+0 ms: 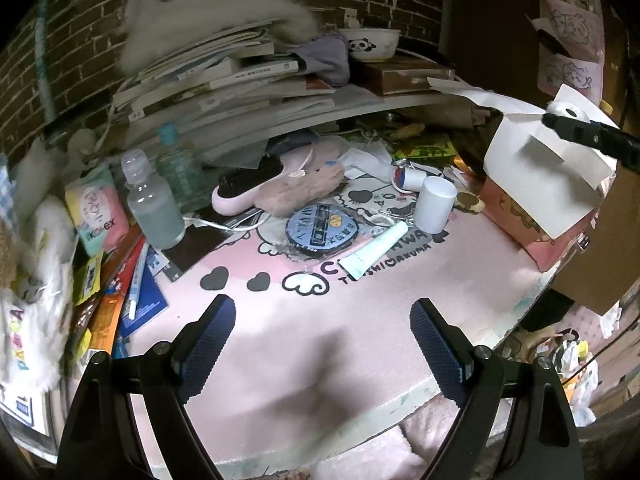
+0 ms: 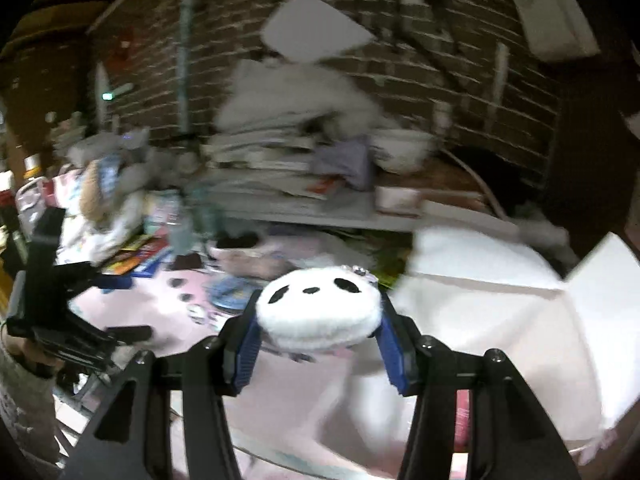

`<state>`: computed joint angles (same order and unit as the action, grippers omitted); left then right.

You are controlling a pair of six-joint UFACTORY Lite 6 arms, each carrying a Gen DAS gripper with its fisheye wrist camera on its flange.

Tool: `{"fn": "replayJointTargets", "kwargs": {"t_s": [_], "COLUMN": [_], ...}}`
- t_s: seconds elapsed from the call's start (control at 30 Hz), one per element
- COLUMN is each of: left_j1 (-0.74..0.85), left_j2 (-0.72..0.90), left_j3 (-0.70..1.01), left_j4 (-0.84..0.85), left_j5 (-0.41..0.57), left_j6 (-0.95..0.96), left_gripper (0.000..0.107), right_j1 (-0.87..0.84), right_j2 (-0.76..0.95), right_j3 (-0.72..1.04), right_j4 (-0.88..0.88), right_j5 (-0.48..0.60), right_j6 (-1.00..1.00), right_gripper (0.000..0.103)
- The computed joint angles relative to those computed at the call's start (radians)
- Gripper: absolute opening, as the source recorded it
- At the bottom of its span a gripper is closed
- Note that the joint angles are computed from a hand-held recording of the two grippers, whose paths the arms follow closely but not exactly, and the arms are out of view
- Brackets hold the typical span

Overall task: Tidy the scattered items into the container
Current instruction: 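Carry the panda plush in the right gripper into the white box and release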

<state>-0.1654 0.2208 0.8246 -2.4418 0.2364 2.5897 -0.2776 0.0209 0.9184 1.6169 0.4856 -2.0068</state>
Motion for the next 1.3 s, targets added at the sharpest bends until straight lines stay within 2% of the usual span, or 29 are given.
{"fn": "replayJointTargets", "kwargs": {"t_s": [0.23, 0.37, 0.57, 0.63, 0.7, 0.77, 0.93, 0.97, 1.07, 1.2, 1.3], "left_j1": [-0.021, -0.028, -0.025, -0.021, -0.015, -0.012, 0.003, 0.006, 0.015, 0.024, 0.023], "left_j2": [0.021, 0.026, 0.061, 0.086, 0.112, 0.134, 0.170, 0.177, 0.209, 0.276, 0.341], "left_j3": [0.022, 0.027, 0.055, 0.075, 0.097, 0.116, 0.146, 0.154, 0.194, 0.285, 0.377], "left_j4": [-0.022, -0.036, -0.002, 0.026, 0.070, 0.111, 0.202, 0.222, 0.276, 0.371, 0.506], "left_j5": [-0.019, -0.026, -0.033, -0.034, -0.033, -0.031, -0.008, -0.004, 0.000, -0.005, -0.016], "left_j6": [0.012, 0.028, -0.011, -0.041, -0.090, -0.134, -0.228, -0.250, -0.311, -0.409, -0.563], "left_gripper": [0.087, 0.087, 0.087, 0.088, 0.087, 0.087, 0.087, 0.087, 0.088, 0.087, 0.087], "right_j1": [-0.131, -0.158, -0.159, -0.155, -0.153, -0.157, -0.156, -0.152, -0.141, -0.101, -0.045], "right_j2": [0.187, 0.350, 0.501, 0.531, 0.538, 0.533, 0.485, 0.448, 0.353, 0.210, 0.128], "right_j3": [0.285, 0.501, 0.699, 0.736, 0.739, 0.735, 0.678, 0.630, 0.513, 0.327, 0.201], "right_j4": [-0.493, -0.830, -1.109, -1.151, -1.158, -1.144, -1.079, -1.038, -0.849, -0.535, -0.379], "right_j5": [-0.011, 0.057, 0.151, 0.176, 0.186, 0.190, 0.152, 0.111, 0.058, 0.055, 0.098], "right_j6": [0.478, 0.816, 1.080, 1.118, 1.126, 1.118, 1.080, 1.038, 0.852, 0.512, 0.353], "right_gripper": [0.049, 0.049, 0.050, 0.050, 0.052, 0.063, 0.075, 0.081, 0.085, 0.087, 0.092]}}
